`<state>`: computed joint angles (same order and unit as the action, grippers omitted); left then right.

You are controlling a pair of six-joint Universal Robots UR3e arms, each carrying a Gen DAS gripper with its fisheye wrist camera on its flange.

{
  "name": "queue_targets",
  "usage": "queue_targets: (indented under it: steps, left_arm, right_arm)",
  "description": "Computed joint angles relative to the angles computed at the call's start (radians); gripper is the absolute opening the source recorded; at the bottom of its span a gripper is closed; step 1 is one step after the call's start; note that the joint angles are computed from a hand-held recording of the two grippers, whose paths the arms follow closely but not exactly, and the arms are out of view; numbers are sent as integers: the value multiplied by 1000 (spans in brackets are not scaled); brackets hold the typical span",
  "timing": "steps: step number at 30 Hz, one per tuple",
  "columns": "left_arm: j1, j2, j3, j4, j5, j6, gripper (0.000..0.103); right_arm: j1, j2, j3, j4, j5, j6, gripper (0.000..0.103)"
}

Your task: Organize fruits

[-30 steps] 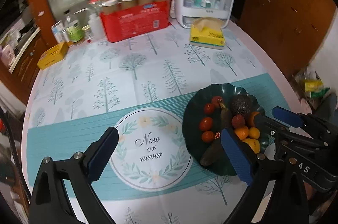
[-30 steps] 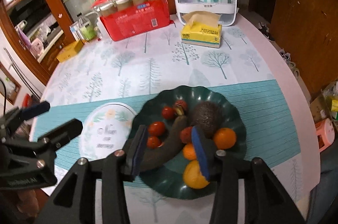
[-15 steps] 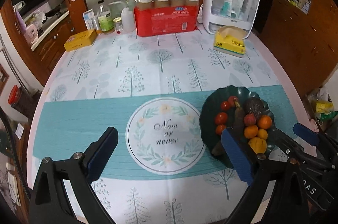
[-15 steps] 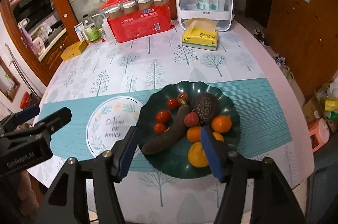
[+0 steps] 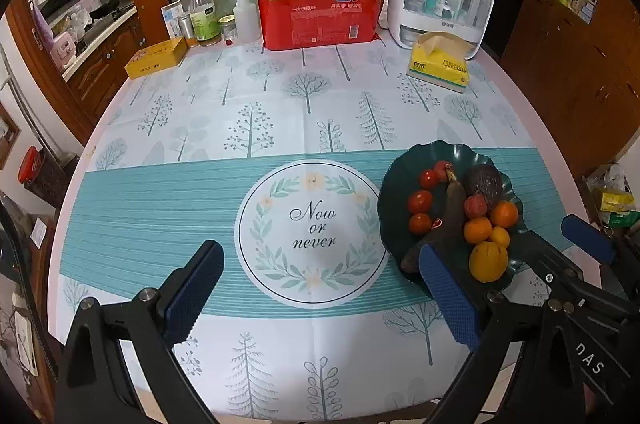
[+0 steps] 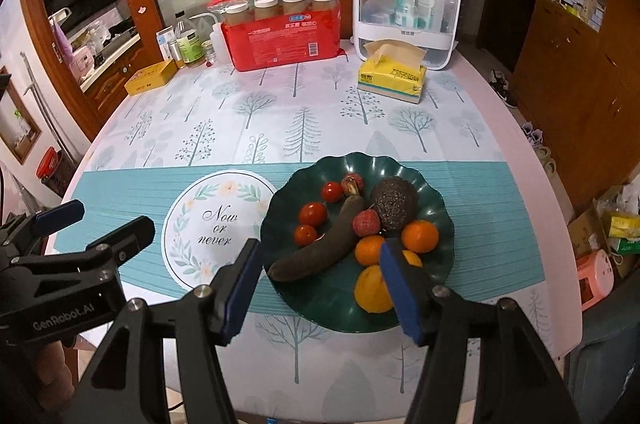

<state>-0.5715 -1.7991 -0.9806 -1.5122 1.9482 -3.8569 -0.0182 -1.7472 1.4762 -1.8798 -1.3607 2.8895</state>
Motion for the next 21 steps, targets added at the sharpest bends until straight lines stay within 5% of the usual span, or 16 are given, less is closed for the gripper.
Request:
queue_targets:
  steps: [21]
  left_arm:
    - [-56, -63, 57, -9, 7, -47, 98]
  right_arm:
    - [-88, -66, 65, 38, 32, -89, 61]
